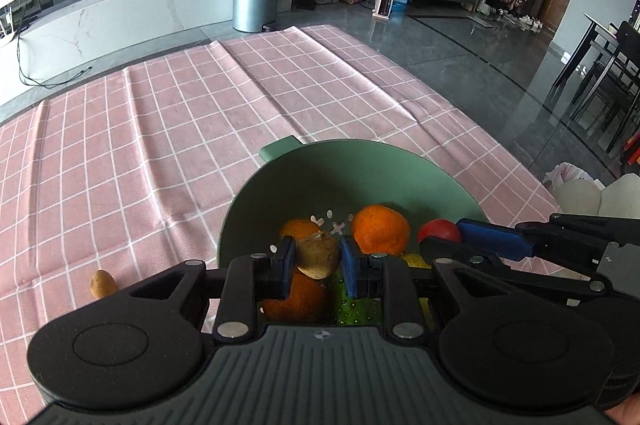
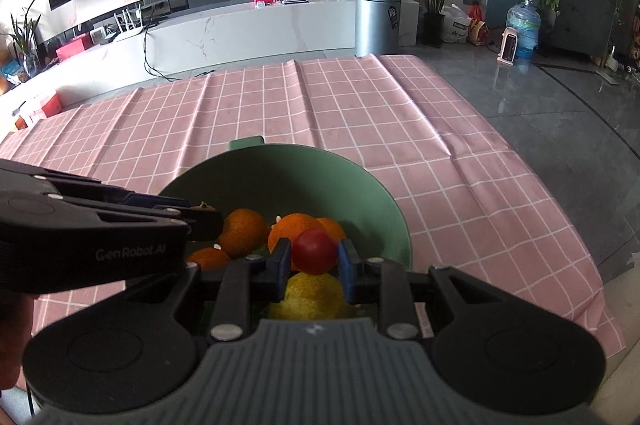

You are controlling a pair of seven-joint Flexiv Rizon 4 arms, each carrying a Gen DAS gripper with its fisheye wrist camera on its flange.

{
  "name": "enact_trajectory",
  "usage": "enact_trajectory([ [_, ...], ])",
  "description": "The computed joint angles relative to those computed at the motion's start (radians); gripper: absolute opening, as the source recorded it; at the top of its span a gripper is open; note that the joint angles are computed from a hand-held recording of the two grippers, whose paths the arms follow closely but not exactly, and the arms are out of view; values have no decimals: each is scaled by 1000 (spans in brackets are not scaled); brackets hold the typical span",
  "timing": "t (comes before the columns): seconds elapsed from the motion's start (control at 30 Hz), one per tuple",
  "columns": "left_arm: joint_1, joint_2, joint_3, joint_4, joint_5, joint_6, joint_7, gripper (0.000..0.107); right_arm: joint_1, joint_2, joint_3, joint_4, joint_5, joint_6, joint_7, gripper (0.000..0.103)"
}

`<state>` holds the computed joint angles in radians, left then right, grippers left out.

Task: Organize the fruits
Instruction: 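Open both tools to drop the pear and tomato into the colander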

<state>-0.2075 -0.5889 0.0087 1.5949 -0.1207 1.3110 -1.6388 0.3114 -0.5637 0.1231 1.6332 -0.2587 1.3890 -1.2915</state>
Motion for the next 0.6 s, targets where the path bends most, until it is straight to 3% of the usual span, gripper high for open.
enact_trajectory([
  [0.6,6,-32,-7,-26,-13,-46,-19,27,-21,-35,31,-47,36,-75,-63,21],
])
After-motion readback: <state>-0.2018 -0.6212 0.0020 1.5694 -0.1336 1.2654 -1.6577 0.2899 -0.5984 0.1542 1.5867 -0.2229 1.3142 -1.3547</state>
